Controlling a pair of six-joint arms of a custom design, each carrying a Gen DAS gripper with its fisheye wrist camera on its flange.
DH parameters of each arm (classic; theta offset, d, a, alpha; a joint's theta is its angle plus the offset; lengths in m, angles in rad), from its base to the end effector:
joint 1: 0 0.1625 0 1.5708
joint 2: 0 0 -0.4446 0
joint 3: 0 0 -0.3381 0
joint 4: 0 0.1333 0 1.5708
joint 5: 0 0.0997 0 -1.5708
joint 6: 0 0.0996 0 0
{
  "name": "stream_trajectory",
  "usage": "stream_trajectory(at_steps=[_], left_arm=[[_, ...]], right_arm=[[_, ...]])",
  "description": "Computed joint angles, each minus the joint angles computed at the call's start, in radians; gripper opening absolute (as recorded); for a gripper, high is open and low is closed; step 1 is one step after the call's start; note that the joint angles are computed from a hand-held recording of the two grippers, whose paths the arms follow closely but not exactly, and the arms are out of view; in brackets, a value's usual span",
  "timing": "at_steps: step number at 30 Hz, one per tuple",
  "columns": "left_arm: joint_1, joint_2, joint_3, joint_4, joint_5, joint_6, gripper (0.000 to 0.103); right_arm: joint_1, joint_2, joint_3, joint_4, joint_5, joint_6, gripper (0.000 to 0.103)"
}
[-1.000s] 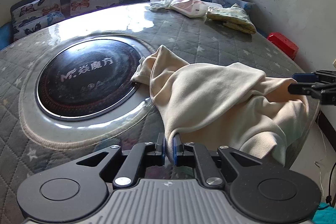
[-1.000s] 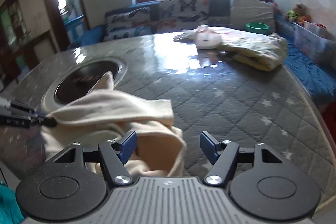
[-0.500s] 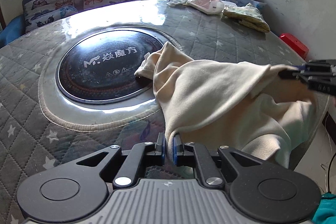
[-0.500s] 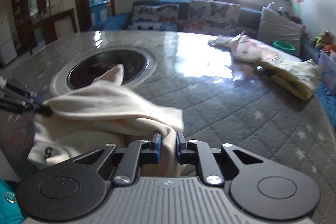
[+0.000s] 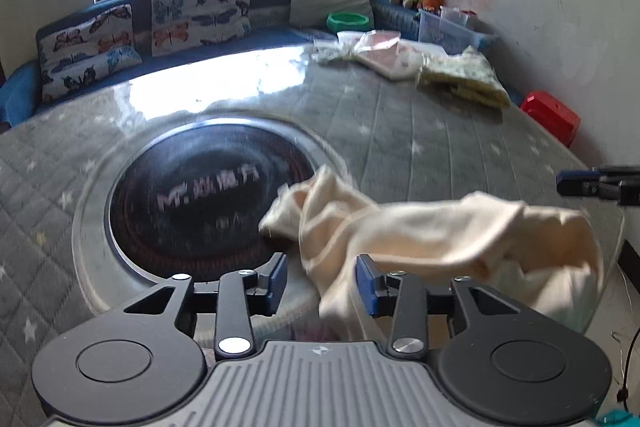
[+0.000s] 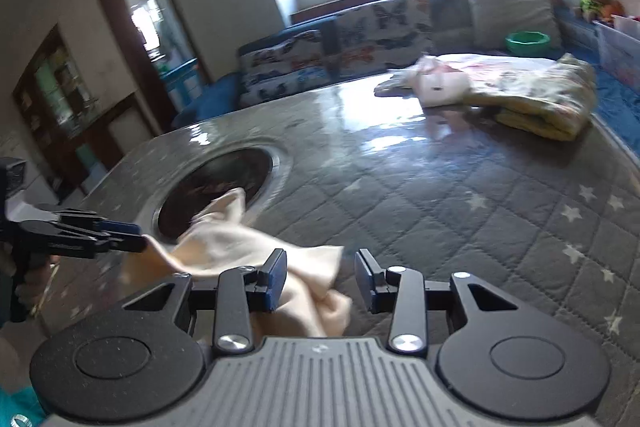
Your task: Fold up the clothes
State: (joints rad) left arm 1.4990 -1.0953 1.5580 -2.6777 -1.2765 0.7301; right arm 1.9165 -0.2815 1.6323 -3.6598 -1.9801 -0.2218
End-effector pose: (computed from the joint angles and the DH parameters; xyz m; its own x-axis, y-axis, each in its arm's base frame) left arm 0.1156 -0.6530 0.3905 -0.6823 0.4536 -0.5734 0.6877 0.6643 -0.2928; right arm 0.3037 -0.5667 -0.0444 -0.8754 -0.2105 0.4352 -0.4543 0.6659 -0.5917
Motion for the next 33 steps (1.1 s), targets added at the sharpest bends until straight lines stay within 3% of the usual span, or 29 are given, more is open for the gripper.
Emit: stream_trajectory(at_steps=[3, 6, 13, 16, 20, 25, 33], left_arm=[[-0.008, 0.059, -0.066, 0.000, -0.004, 0.007, 0.050], [-0.012, 0.118, -0.147, 0.051, 0.005, -0.026, 0.051], [-0.024, 0.237, -0.252, 0.065, 0.066, -0.012, 0.051], [-0.024, 0.267, -0.285, 0.098, 0.067, -0.020, 0.045], [-0.009, 0.271, -0.303, 0.130, 0.037, -0.028, 0.012], [0.019, 0.234, -0.291, 0.133, -0.067, -0.029, 0.009], [0.067, 0.140, -0.215, 0.078, -0.208, -0.006, 0.008]], right_arm=[[-0.008, 0.025, -0.059, 0.047, -0.082, -0.003, 0.038], [-0.028, 0.041, -0.097, 0.116, -0.108, 0.036, 0.038], [-0.046, 0.064, -0.133, 0.191, -0.048, 0.055, 0.038], [-0.041, 0.070, -0.144, 0.210, -0.023, 0.058, 0.038], [-0.045, 0.061, -0.133, 0.231, 0.063, 0.090, 0.038], [-0.048, 0.043, -0.103, 0.244, 0.216, 0.076, 0.039], [0.008, 0.097, -0.164, 0.289, 0.275, -0.057, 0.039]])
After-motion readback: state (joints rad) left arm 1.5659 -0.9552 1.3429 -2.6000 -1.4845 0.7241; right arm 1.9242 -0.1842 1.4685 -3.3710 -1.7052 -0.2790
